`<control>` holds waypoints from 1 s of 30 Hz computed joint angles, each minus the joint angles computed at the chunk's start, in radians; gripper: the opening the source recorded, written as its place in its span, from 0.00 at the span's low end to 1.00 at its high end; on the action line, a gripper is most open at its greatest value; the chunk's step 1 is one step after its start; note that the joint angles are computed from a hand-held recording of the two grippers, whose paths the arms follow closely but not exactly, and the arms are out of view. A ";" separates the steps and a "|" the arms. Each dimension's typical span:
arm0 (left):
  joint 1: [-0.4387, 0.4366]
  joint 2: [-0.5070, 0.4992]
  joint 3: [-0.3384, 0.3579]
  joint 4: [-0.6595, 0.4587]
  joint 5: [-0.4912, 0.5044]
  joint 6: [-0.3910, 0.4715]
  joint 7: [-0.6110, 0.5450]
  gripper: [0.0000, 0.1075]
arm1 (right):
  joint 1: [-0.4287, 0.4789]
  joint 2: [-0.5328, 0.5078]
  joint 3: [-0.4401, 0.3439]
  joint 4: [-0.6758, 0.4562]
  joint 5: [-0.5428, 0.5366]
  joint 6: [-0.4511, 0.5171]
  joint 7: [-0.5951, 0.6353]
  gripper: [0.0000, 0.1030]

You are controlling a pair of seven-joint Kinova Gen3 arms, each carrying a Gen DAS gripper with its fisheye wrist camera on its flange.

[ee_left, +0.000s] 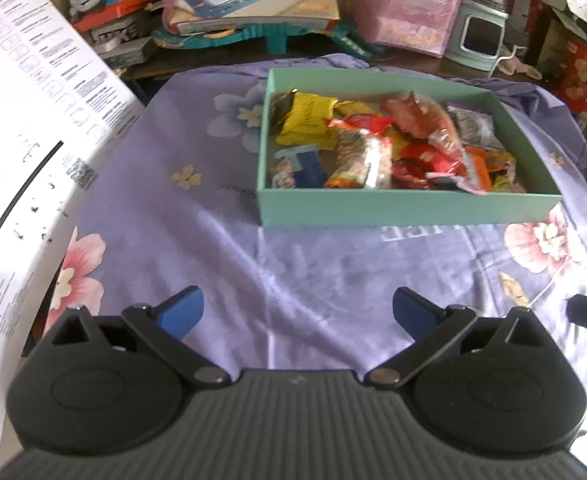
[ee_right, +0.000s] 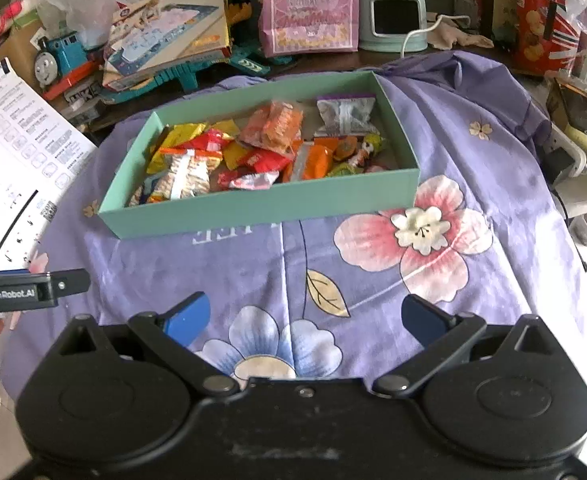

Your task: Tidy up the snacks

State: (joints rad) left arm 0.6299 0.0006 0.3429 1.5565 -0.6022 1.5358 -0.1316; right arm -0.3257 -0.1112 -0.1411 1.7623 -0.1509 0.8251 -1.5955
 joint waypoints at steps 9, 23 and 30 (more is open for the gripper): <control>-0.027 -0.026 0.000 0.067 0.043 -0.008 0.044 0.96 | -0.004 0.021 -0.009 0.007 0.023 0.008 -0.031 1.00; -0.041 -0.031 0.008 0.080 0.047 -0.002 0.055 0.96 | -0.011 0.036 -0.009 -0.006 0.041 0.021 -0.036 1.00; -0.039 -0.028 0.010 0.070 0.038 0.005 0.048 0.96 | -0.008 0.044 -0.006 -0.019 0.045 0.026 -0.032 1.00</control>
